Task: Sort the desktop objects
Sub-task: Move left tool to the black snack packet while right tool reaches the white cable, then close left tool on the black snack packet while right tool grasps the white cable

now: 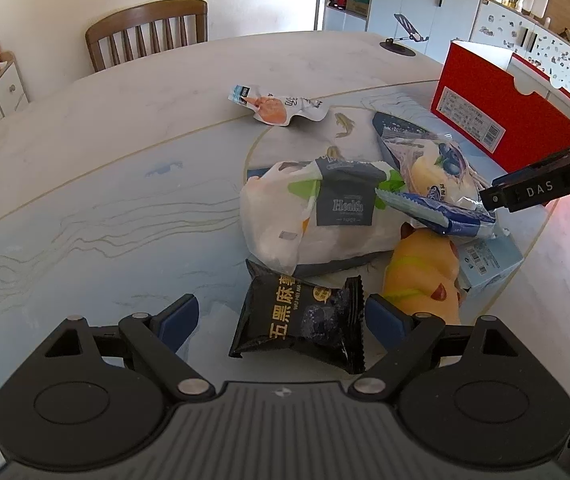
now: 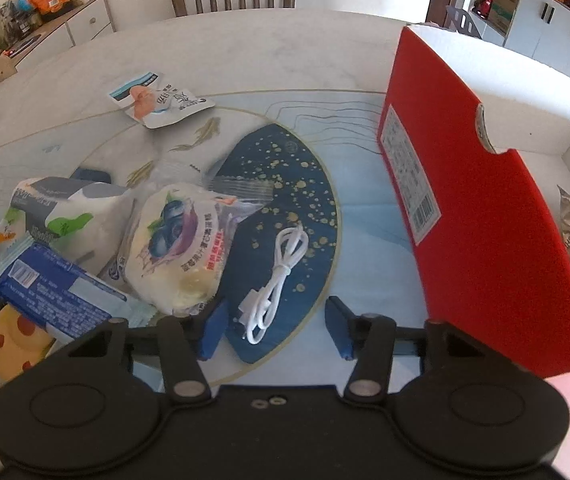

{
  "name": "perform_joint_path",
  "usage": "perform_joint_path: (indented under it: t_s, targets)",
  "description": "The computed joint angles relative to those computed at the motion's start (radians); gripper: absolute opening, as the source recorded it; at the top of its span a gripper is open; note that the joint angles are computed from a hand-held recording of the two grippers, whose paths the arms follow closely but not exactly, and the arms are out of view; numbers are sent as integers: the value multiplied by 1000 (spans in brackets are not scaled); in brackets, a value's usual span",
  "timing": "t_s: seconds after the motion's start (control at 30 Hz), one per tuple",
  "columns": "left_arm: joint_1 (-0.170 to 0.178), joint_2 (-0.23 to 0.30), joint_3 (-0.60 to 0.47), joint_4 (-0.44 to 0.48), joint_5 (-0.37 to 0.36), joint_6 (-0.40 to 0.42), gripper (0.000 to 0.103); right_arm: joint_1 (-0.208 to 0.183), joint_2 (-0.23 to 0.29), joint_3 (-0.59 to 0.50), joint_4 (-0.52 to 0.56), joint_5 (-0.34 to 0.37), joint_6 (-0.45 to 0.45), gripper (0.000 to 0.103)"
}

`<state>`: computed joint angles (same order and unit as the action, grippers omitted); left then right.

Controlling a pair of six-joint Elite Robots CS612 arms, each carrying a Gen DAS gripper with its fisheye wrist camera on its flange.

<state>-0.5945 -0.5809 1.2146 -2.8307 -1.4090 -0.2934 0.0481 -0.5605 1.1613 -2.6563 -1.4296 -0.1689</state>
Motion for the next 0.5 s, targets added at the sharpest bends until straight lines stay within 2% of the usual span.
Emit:
perform_joint_path:
  t_s: [0.2,0.3,0.5]
  targets:
    - [-4,2,1,-3,-3,23,90,3,1,0,-8,-14,-12,48]
    - [-3,5,-3,3,-9,27,76,3,2,-1,-11,-18,-12,47]
    - [-4,7,-7,6,-12,34,66,4,-1,3,-15,-21,-11,41]
